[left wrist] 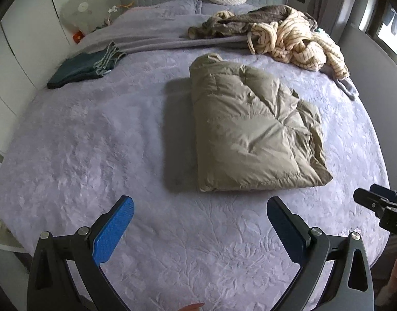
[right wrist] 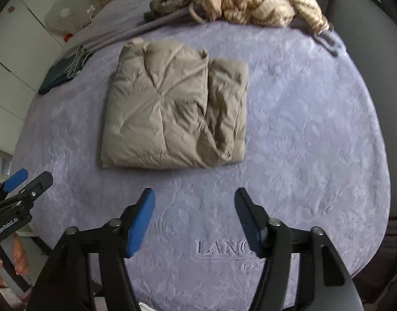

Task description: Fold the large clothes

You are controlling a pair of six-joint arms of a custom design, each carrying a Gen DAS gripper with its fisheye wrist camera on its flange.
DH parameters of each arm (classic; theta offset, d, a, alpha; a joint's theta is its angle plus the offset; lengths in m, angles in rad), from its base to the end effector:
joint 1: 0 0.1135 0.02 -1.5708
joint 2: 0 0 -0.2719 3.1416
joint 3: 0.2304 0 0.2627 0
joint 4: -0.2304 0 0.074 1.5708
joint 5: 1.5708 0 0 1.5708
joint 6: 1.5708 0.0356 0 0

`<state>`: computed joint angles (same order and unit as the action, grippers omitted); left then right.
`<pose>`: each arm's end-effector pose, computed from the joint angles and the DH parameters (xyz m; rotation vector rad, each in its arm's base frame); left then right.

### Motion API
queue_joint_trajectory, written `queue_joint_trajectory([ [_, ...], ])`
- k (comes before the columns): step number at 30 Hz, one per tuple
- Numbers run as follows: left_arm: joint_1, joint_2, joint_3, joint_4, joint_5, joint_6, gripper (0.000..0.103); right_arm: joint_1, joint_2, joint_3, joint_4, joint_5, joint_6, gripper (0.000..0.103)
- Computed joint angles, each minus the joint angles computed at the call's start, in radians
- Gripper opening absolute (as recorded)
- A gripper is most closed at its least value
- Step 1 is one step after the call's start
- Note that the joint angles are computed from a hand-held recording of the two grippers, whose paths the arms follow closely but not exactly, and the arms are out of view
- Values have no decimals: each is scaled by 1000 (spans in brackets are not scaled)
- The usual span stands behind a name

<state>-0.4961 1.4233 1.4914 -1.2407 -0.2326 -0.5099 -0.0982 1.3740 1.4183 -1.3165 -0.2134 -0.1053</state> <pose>0.2442 -0.1229 0.3596 -0.0817 2.6824 0.0137 0.2512 -0.0172 0.3474 -0.0553 2.8124 0.2567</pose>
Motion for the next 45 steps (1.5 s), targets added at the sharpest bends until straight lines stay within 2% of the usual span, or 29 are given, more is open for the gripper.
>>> queue_joint_trajectory([
  [1,-1,0,11,-10,-3,-3,103,1,-5,5,2,3,3,70],
  [4,1,15,64,-48,1,-1,103,-10,-15,40,8,-3,8,81],
  [15,-25,75,277,-157,-40,-25,103,5,2,193,-7,-7,28,83],
  [16,-29,79,292,-164,-47,-26,103,4,-1,197,-5,-11,29,86],
  [17,-32,81,303,-170,-53,-29,103,6,-5,203,0,-12,30,98],
  [18,-35,83,313,-175,-59,-31,103,5,-10,204,5,-13,29,102],
  [25,-65,87,363,-212,-114,-55,103,10,3,258,-17,6,57,103],
  [45,-79,86,390,-250,-137,-99,103,27,1,274,-24,51,77,103],
])
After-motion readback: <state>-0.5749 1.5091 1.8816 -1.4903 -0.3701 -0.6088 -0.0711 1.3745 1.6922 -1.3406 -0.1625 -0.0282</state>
